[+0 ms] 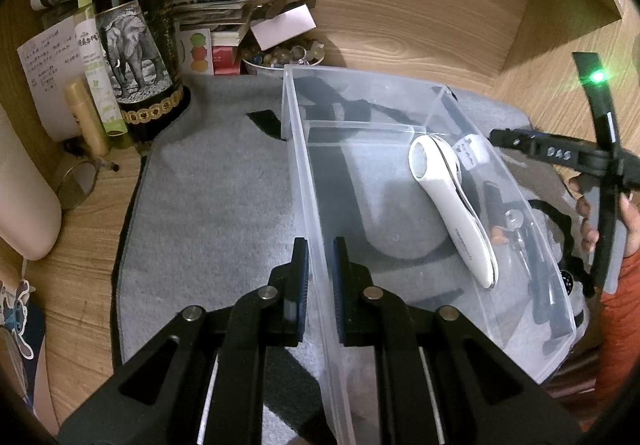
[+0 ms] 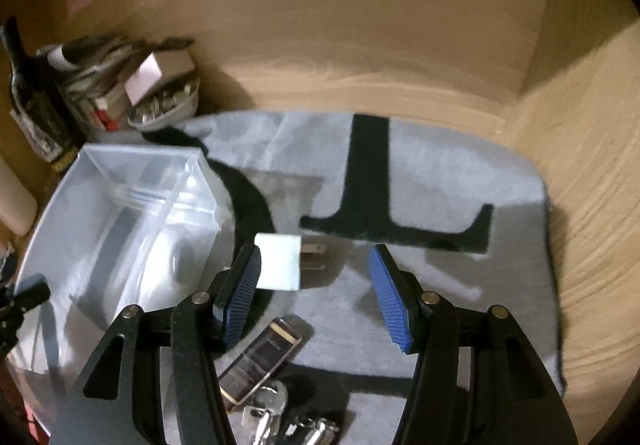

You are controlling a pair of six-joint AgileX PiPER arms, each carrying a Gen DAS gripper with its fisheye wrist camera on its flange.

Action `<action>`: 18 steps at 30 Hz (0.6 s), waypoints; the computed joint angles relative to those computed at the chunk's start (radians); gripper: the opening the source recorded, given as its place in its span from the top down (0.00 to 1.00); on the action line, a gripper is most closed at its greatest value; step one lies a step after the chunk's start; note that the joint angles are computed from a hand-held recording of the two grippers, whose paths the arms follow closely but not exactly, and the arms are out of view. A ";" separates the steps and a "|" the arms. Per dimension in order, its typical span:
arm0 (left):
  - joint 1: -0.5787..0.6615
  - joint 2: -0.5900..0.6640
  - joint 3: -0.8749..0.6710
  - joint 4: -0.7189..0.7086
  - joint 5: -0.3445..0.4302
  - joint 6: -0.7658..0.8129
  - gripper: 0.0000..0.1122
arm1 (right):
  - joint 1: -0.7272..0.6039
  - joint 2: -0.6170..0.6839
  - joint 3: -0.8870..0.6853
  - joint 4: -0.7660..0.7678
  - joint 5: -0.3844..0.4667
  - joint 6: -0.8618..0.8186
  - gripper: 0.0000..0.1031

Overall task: Organize rigid objects
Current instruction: 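Grasp the white plug adapter with the right gripper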

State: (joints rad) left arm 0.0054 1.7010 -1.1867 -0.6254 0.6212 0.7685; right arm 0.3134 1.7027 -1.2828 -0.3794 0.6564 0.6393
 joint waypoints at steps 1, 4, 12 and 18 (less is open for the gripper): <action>0.000 0.000 0.000 0.003 0.000 -0.003 0.90 | -0.001 0.010 -0.003 0.011 -0.004 -0.016 0.49; -0.001 -0.001 -0.003 0.007 0.004 -0.010 0.90 | 0.000 0.047 -0.028 0.047 -0.008 -0.064 0.49; 0.001 0.001 -0.006 0.006 0.009 -0.011 0.90 | -0.009 0.117 -0.075 0.085 -0.014 -0.119 0.55; 0.007 0.006 -0.013 0.001 0.017 -0.008 0.90 | -0.012 0.091 -0.048 0.097 -0.037 -0.125 0.58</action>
State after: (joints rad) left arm 0.0121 1.7073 -1.2000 -0.6248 0.6385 0.7601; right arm 0.3014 1.7938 -1.3310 -0.2827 0.6196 0.5140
